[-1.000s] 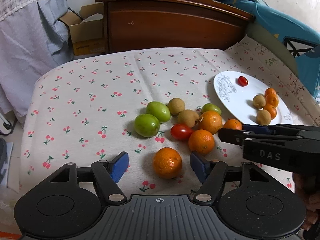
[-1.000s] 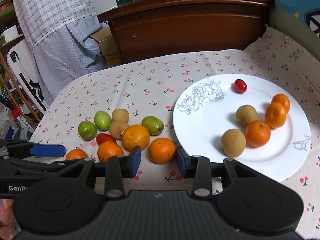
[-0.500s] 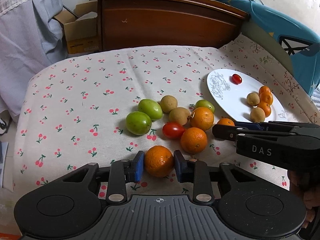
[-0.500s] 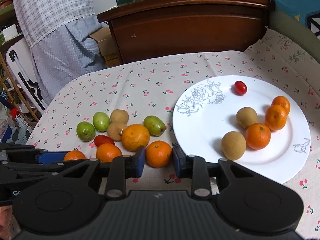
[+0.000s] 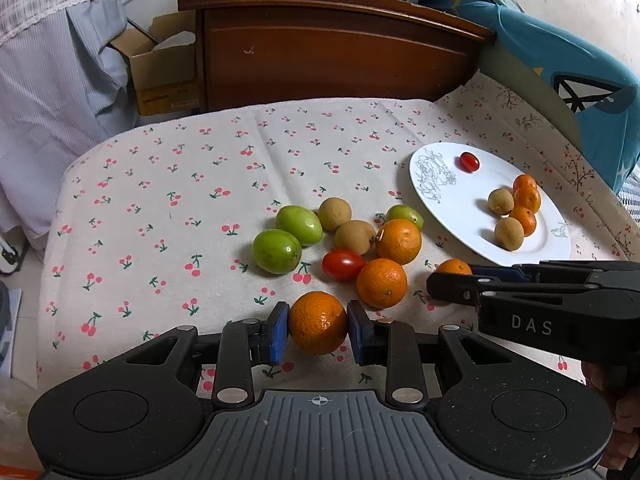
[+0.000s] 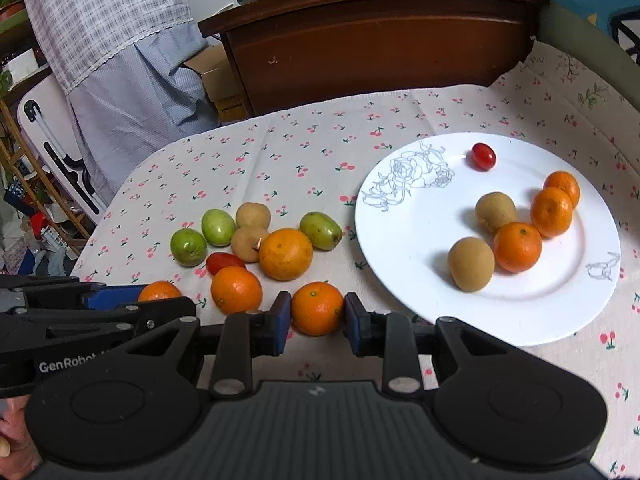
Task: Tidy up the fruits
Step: 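Carry both tangerines over the white plate and open both tools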
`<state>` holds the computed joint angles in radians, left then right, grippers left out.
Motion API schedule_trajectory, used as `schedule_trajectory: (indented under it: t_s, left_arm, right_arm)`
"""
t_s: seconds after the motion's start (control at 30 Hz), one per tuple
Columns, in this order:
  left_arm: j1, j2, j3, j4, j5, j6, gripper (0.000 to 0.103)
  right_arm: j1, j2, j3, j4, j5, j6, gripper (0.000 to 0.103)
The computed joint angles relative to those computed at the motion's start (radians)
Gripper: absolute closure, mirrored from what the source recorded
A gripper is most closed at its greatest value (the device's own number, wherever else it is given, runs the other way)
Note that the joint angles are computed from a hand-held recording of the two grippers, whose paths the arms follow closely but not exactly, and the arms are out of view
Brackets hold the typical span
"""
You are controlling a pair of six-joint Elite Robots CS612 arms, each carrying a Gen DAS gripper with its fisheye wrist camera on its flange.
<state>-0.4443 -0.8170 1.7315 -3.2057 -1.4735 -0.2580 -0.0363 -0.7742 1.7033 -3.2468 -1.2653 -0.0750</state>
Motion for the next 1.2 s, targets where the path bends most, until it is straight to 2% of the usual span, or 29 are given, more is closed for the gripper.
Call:
schedule_trajectory:
  t_s: [0.53,0.8,1.2]
  left_arm:
    - [-0.012,-0.027,0.022,-0.045,0.02,0.012,0.075]
    - [-0.017,-0.035,0.014,-0.087,0.004,0.005,0.075]
    - [-0.022,-0.029,-0.038,-0.143,-0.056,0.045,0.075]
  right_arm:
    - [-0.004,-0.037,0.043,-0.038,0.013,-0.017,0.075]
    - [-0.023,-0.061,0.057,-0.088,0.025,0.051,0.075]
    - [-0.067,-0.097,0.042,-0.133,0.068,0.141,0.075]
